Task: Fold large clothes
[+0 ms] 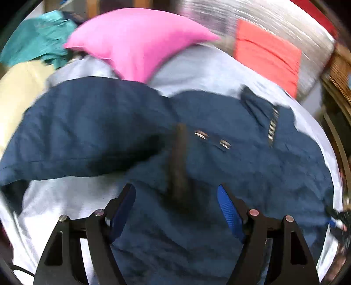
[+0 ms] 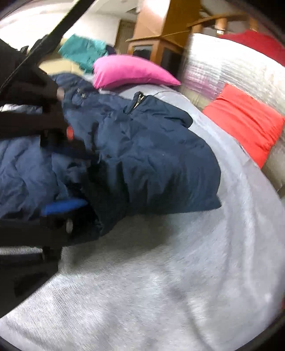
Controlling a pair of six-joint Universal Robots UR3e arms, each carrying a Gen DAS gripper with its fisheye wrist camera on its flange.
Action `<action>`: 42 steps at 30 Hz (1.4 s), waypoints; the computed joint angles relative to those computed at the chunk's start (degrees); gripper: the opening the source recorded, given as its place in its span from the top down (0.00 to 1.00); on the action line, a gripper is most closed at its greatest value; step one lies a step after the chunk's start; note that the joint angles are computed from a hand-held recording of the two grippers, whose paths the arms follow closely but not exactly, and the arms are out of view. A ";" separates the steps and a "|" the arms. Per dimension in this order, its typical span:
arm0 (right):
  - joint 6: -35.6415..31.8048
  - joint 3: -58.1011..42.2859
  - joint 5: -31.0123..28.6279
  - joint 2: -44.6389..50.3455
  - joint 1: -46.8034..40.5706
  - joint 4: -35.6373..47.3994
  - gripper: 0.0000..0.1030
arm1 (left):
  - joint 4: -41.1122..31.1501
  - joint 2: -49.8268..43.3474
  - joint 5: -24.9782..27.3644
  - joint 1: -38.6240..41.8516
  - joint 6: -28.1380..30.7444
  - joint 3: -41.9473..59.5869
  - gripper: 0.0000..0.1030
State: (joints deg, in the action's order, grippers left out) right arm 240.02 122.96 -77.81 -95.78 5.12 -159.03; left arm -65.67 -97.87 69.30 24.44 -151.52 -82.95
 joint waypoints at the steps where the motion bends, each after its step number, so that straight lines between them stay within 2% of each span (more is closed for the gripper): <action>1: -0.08 -0.67 -0.80 0.20 0.56 0.78 0.81 | 3.03 -0.73 2.33 -1.91 -0.01 -0.93 0.33; 2: -0.24 -0.66 -0.94 0.03 0.68 0.92 0.85 | 6.55 -2.56 6.14 -4.08 -0.86 -0.56 0.45; 3: -0.61 -1.09 -1.58 0.00 0.95 1.50 0.86 | 9.48 -3.97 9.25 -5.56 -2.19 -0.88 0.77; 4: -1.44 -2.45 -2.85 0.58 1.57 2.87 0.86 | 9.91 -5.60 9.69 -5.96 -3.13 0.28 0.85; 6: -3.11 -6.72 -6.01 2.95 3.56 7.33 0.86 | 15.66 -7.01 6.95 -5.29 -5.48 -1.40 0.85; 8: -3.88 -10.24 -8.77 4.85 5.57 10.59 0.86 | 20.71 -9.27 10.62 -7.41 -5.07 -1.35 0.85; 10: -5.27 -12.72 -10.24 5.60 6.56 13.85 0.83 | 18.28 -10.33 10.57 -7.80 -4.31 0.63 0.85; 11: -5.88 -13.34 -9.34 5.46 6.30 15.42 0.82 | 15.90 -9.39 8.78 -6.70 -4.44 1.20 0.85; 12: -5.95 -13.23 -7.40 4.89 5.57 16.53 0.80 | 13.32 -9.60 7.04 -6.04 -5.13 3.08 0.81; 13: -5.32 -11.94 -2.83 3.24 3.86 17.47 0.66 | 11.21 -8.71 5.49 -5.02 -5.02 3.38 0.67; 14: -5.20 -11.30 -0.31 2.28 3.18 17.88 0.45 | 6.29 -6.97 2.10 -2.79 -4.01 4.54 0.54; 15: -5.24 -10.49 1.30 0.88 3.07 17.60 0.39 | 4.33 -5.77 0.04 -1.40 -3.25 4.64 0.29; 16: -5.05 -10.79 -0.93 -0.61 5.00 17.30 0.37 | 3.88 -3.56 -2.36 0.62 -2.55 3.16 0.15; 18: -4.46 -14.95 -8.06 -0.30 9.89 19.98 0.37 | 4.37 0.48 -6.46 5.28 -3.20 0.59 0.13; 19: -4.09 -17.41 -12.32 0.95 13.29 19.03 0.36 | 1.78 1.90 -7.95 7.36 -3.22 0.62 0.13; 20: -4.70 -18.76 -13.77 2.43 15.13 16.83 0.36 | -0.68 2.77 -9.91 9.36 -2.93 0.68 0.13; 21: -5.63 -20.34 -13.92 4.06 16.26 15.58 0.36 | -3.88 3.75 -12.29 12.04 -2.35 0.52 0.13; 24: -10.07 -26.68 -11.63 11.53 19.82 11.39 0.35 | -11.33 5.23 -14.43 17.03 -0.32 0.24 0.13; 26: -11.32 -31.52 -13.13 16.17 22.38 12.11 0.35 | -13.78 7.86 -14.87 20.65 0.72 -1.84 0.13; 28: -11.48 -34.50 -15.20 19.32 24.21 13.06 0.35 | -11.74 14.19 -14.71 24.57 0.33 -7.71 0.13; 30: -10.97 -38.88 -19.32 22.75 26.53 15.37 0.35 | -5.46 16.88 -14.10 25.74 -3.57 -11.11 0.13; 34: -12.06 -47.86 -27.21 27.68 30.81 20.09 0.35 | 1.17 14.78 -10.72 25.92 -7.19 -10.05 0.13; 36: -12.03 -52.22 -30.62 30.01 32.49 21.49 0.35 | 0.37 10.23 -7.77 24.71 -8.88 -6.52 0.13; 38: -11.54 -57.04 -31.36 32.83 32.60 21.18 0.35 | -5.10 6.14 -6.80 25.20 -8.40 -2.33 0.14; 42: -11.98 -65.72 -25.65 37.59 31.05 23.16 0.35 | -5.38 4.59 -9.37 28.67 -9.02 -3.12 0.14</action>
State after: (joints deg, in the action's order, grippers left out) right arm 228.05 57.24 -103.45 -58.19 36.17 -135.86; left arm -71.04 -93.28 59.93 53.11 -160.54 -86.06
